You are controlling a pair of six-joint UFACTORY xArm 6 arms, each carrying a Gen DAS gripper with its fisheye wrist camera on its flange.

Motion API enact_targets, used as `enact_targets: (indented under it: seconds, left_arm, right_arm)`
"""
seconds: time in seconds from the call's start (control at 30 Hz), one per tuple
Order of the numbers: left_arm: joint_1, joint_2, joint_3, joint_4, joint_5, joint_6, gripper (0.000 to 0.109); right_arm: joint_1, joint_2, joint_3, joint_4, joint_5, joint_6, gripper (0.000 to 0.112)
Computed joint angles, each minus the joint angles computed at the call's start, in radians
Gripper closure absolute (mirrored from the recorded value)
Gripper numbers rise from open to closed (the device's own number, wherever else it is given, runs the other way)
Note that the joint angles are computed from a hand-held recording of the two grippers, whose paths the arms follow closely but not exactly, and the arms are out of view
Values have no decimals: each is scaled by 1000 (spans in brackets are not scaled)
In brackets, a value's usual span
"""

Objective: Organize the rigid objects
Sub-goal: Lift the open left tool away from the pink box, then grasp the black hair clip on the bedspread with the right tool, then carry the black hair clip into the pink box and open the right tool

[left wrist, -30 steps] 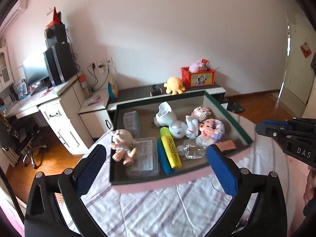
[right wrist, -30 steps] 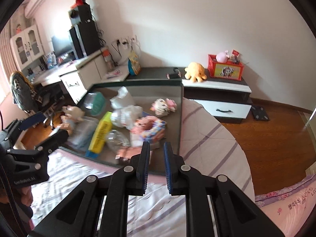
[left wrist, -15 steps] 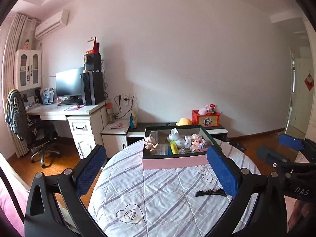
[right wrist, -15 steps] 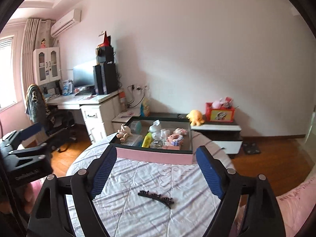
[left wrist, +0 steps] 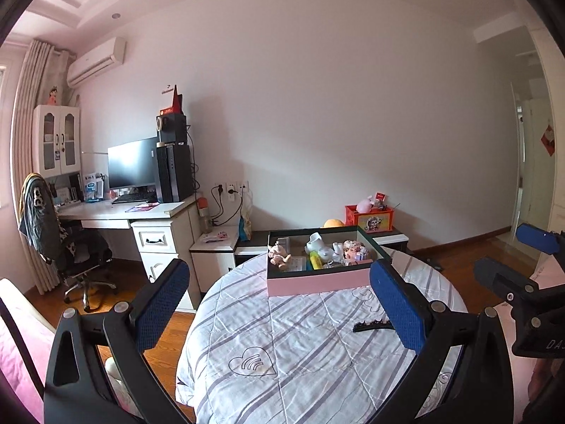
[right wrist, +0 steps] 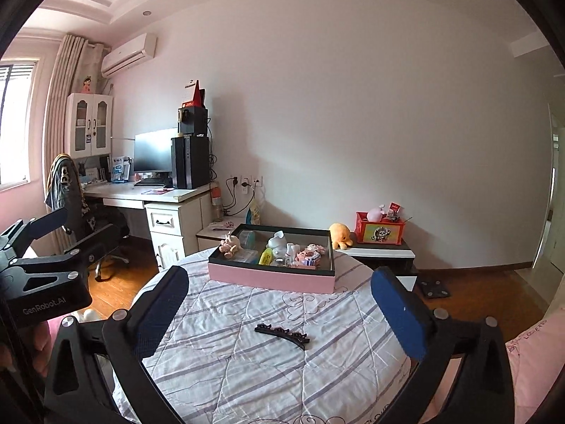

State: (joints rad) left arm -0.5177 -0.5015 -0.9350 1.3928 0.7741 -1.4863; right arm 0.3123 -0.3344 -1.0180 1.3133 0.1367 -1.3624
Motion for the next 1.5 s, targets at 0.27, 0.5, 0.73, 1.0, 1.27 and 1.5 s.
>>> enact_targets:
  seconds: [0.27, 0.5, 0.73, 1.0, 1.27, 1.5]
  left_arm:
    - [67, 64, -10, -61, -57, 31, 6]
    - [160, 164, -42, -161, -123, 98, 6]
    - [256, 277, -88, -283, -204, 211, 6]
    - [361, 461, -247, -446, -220, 399, 6]
    - [435, 716, -533, -771, -233, 682, 6]
    - [441, 990, -907, -921, -75, 832, 7]
  right_arm:
    - [-24, 60, -17, -75, 30, 68, 9]
    - [-60, 223, -100, -231, 83, 195, 9]
    - [-90, 480, -283, -550, 218, 352, 12]
    - [-103, 736, -543, -808, 397, 438, 36]
    - [-153, 835, -707, -831, 504, 426, 94]
    - [-214, 929, -843, -898, 499, 561, 94]
